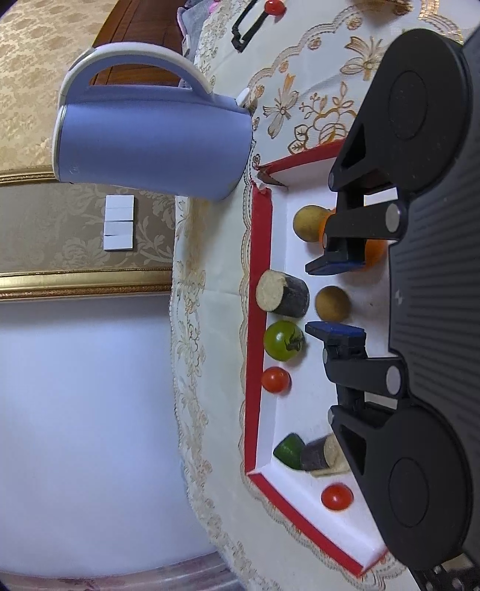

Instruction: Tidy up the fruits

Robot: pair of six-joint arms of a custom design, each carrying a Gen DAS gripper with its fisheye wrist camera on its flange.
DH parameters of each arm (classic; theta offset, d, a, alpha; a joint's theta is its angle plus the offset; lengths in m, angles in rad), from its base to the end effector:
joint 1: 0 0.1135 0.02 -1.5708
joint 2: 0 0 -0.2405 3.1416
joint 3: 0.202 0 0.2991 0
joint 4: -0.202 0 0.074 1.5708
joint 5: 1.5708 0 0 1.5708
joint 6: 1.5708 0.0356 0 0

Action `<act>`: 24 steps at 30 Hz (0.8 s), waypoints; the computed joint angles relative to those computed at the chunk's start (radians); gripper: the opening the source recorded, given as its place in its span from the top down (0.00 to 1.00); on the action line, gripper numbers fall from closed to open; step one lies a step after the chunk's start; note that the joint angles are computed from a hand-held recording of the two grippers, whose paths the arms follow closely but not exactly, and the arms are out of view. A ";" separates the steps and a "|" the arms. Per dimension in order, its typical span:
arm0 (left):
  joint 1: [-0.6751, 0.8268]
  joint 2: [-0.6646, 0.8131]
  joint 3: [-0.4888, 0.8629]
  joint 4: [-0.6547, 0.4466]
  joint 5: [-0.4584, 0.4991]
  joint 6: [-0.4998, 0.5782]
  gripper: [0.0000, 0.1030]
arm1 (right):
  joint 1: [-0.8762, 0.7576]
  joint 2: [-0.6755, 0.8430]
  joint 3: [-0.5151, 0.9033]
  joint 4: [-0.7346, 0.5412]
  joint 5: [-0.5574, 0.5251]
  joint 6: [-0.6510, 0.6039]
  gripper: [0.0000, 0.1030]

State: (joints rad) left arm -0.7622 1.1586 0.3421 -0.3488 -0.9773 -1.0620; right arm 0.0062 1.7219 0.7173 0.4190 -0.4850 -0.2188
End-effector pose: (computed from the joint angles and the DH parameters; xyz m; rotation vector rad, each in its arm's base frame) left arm 0.1687 -0.1203 0.0751 -0.5449 2.0588 0.3448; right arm 0.3518 0.0188 0.0779 -0.5098 2.0434 0.3946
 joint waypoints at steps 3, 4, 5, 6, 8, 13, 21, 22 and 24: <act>0.001 -0.005 -0.001 -0.003 0.001 -0.001 0.00 | -0.023 -0.043 -0.043 0.001 -0.034 0.001 0.75; 0.001 -0.005 -0.001 -0.003 0.001 -0.001 0.00 | -0.034 -0.064 -0.066 0.009 -0.052 -0.001 0.75; 0.001 -0.006 -0.002 -0.002 0.002 0.001 0.00 | -0.042 -0.084 -0.086 0.014 -0.067 -0.004 0.75; 0.001 -0.006 -0.002 -0.002 0.002 0.001 0.00 | -0.054 -0.107 -0.109 0.015 -0.085 -0.013 0.75; 0.001 -0.008 -0.002 -0.005 0.003 0.001 0.00 | -0.073 -0.156 -0.161 0.024 -0.114 -0.030 0.75; 0.000 -0.007 -0.001 -0.007 0.003 0.001 0.00 | -0.140 -0.260 -0.278 0.020 -0.207 -0.087 0.71; -0.001 -0.006 0.000 -0.009 0.004 -0.001 0.00 | -0.205 -0.373 -0.397 -0.004 -0.285 -0.154 0.71; -0.001 -0.007 0.000 -0.008 0.006 0.000 0.00 | -0.202 -0.379 -0.408 0.001 -0.281 -0.160 0.71; 0.000 -0.007 -0.001 -0.005 0.007 0.002 0.00 | -0.204 -0.381 -0.422 0.005 -0.284 -0.170 0.71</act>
State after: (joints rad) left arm -0.7620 1.1514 0.3413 -0.3538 -0.9707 -1.0596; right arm -0.1980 1.3408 0.2957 0.4242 -0.7687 -0.3892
